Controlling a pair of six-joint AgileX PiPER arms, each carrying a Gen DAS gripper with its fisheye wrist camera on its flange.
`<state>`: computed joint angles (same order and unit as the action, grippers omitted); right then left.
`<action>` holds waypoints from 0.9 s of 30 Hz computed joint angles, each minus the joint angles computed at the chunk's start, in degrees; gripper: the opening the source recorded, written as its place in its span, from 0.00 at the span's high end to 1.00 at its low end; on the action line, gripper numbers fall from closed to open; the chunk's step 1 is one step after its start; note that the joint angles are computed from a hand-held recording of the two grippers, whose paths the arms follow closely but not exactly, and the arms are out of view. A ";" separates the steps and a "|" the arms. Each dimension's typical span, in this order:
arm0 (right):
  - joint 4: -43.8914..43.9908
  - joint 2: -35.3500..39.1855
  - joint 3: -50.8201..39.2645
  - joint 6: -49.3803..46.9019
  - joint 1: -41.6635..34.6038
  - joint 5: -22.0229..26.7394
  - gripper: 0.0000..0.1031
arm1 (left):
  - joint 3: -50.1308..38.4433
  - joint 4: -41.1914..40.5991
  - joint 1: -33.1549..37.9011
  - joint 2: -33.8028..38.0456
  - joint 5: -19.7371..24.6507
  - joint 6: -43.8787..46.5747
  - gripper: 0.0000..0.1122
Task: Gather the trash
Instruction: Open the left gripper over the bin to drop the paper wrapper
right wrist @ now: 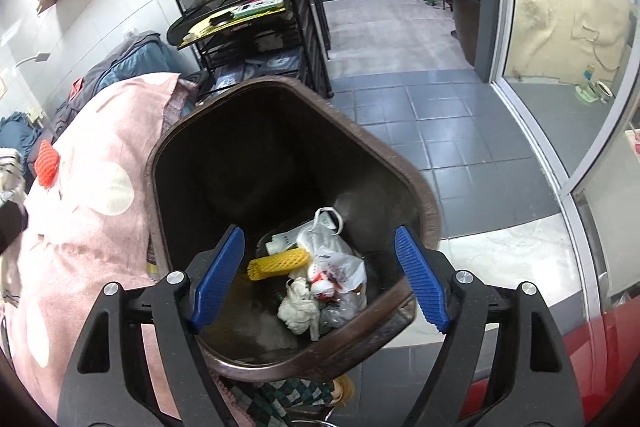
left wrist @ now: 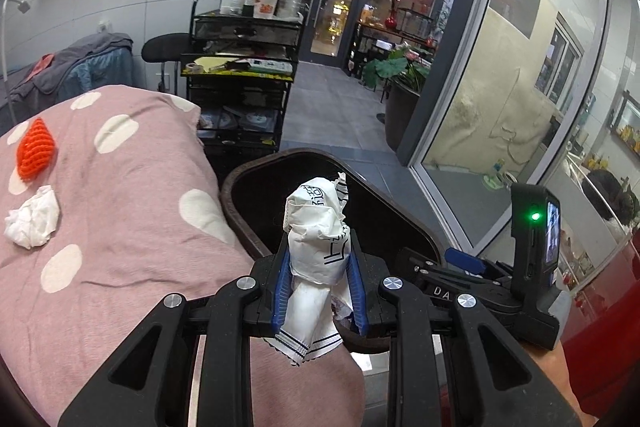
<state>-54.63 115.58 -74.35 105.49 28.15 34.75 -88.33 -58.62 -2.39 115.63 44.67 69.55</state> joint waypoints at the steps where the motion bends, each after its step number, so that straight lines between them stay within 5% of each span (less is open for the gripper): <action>1: -0.17 -0.25 0.39 0.40 -0.20 0.17 0.25 | -0.55 0.74 -0.56 0.54 -0.09 -0.58 0.78; 15: -0.38 -2.19 3.52 1.94 -2.29 1.72 0.24 | -7.37 11.12 -5.81 7.34 -0.55 -8.54 0.75; 17: -0.41 -2.36 3.72 2.00 -2.46 1.93 0.24 | -7.46 12.26 -6.29 7.60 -0.85 -8.70 0.69; 19: -0.29 -2.37 3.72 2.15 -2.44 2.19 0.24 | -6.74 12.39 -6.59 7.48 -2.11 -8.19 0.46; 27: 0.39 -1.93 3.21 1.71 -3.09 1.96 0.23 | -2.78 7.04 -5.60 4.81 -3.51 -2.69 0.25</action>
<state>-54.24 113.65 -71.14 107.20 25.06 36.71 -91.11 -51.58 -7.99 120.44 41.16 66.86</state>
